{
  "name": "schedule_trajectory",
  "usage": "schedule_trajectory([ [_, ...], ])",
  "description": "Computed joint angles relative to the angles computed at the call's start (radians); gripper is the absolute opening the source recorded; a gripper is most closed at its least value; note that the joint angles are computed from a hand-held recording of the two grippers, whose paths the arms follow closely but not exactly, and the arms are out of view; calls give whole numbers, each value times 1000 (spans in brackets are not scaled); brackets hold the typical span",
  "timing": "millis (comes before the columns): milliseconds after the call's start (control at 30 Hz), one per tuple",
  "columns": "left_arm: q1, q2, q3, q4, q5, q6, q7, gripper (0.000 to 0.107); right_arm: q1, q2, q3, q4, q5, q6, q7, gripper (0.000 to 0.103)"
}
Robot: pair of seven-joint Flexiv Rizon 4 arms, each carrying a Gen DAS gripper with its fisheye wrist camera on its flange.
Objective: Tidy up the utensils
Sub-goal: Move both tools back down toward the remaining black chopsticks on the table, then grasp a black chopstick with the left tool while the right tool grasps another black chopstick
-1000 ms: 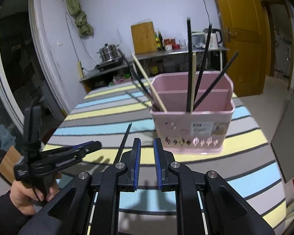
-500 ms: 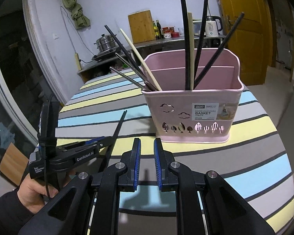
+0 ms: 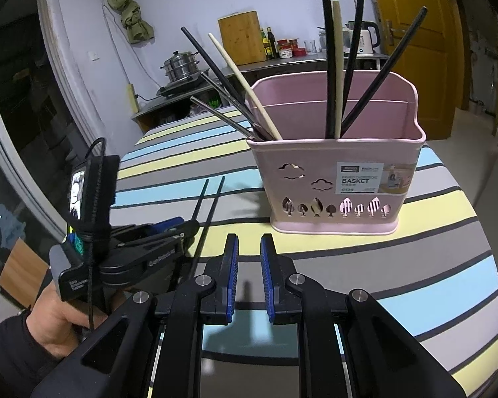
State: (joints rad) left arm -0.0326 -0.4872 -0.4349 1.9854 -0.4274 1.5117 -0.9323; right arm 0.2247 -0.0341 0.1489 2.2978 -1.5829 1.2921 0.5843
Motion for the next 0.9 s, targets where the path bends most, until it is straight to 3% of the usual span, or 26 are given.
schedule_trajectory([
  [100,84,13,-76,30,-52,-16,33,8,1,-4,1,0,-9,3,11,14],
  [500,265,52,-165,137,-130,54,63,6,27,-137,-11,-107,-59,62,5,14],
  [633,272,50,-150,128,-129,42,32,6,48,-210,-20,-162,-8,75,-71,14],
  [800,300,39,-181,103,-171,-1,73,7,84,-277,-43,-213,92,72,-182,14],
  [900,262,30,-136,72,-180,-21,78,7,112,-302,-62,-235,161,55,-246,14],
])
